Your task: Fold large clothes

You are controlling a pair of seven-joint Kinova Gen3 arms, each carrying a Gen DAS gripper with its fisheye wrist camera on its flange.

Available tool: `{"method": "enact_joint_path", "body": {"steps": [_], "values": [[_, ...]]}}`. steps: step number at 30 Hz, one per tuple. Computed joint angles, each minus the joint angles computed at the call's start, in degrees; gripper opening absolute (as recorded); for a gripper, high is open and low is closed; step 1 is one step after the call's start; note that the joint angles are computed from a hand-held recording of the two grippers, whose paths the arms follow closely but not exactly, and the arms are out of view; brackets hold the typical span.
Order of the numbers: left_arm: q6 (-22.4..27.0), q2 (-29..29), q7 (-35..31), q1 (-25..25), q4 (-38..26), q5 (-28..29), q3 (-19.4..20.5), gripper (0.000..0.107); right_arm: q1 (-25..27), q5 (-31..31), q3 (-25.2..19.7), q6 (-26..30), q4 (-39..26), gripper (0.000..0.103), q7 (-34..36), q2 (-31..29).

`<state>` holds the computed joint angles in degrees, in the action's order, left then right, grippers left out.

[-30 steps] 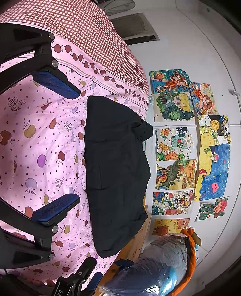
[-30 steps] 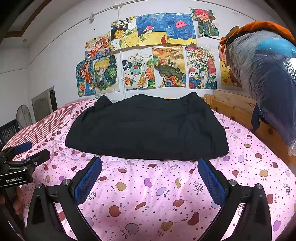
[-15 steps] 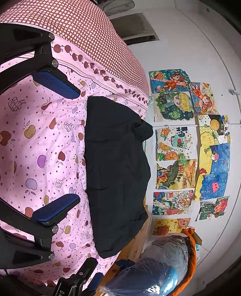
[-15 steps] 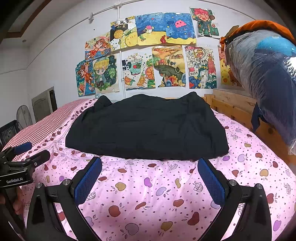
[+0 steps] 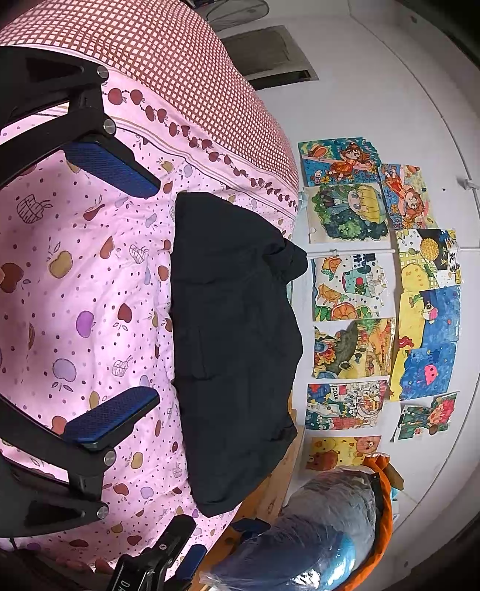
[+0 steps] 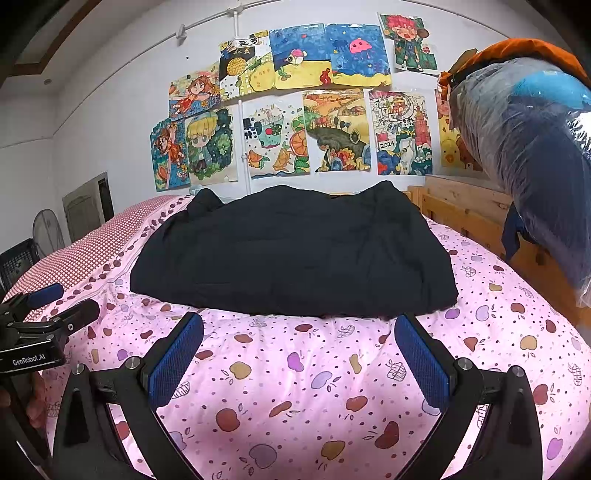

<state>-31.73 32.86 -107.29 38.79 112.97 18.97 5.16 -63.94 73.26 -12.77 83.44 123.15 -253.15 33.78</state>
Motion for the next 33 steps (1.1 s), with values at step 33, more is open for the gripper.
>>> {"method": "enact_joint_path", "body": {"steps": [33], "values": [[2.3, 0.7, -0.5, 0.7, -0.6, 0.1, -1.0, 0.103, 0.1, 0.0, 0.0, -0.1, 0.0, 0.101, 0.0, 0.0]]}}
